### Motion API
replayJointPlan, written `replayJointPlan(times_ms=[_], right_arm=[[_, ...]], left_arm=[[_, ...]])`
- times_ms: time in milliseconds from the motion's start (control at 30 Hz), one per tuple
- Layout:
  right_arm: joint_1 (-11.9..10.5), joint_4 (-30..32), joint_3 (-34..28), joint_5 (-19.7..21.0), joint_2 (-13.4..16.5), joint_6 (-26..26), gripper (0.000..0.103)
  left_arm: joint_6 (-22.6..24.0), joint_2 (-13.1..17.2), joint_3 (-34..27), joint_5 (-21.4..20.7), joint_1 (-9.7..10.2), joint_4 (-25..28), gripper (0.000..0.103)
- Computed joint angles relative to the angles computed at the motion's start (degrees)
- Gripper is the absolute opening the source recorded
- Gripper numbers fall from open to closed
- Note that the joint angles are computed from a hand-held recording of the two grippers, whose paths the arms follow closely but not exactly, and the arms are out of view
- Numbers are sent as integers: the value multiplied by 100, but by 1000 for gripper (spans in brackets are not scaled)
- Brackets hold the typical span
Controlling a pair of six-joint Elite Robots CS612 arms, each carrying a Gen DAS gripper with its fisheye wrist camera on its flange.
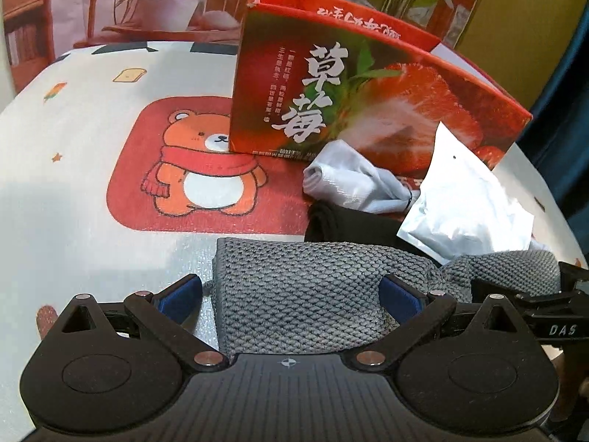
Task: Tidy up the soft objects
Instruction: 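Close the left tool on the grey knit cloth while the right tool grips it too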
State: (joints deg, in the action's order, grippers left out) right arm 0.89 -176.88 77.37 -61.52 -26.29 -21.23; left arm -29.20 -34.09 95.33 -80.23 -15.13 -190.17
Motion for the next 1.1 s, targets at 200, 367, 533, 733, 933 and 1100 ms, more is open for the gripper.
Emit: replayJointPlan(times_ms=[200,367,533,733,933,1100], right_arm=[[-27,-258,11,154,69,11,103],[-59,-473,27,278,118,72,103],[-71,-544,33,329,136,96,103],[-95,-241,39,391,68,-20,103],[-121,-440,220,388,-37,-199,96],[-139,-517,336,432,-126,-301,90]], left_arm=[[137,45,13,211,-57,-135,103],[222,57,14,302,-84,-140,103],[245,55,12,316,-91,-131,103],[310,52,1,313,-87,-76,103],[276,30,15,228,-65,-56,103],[197,-21,66,60,-30,-23,103]])
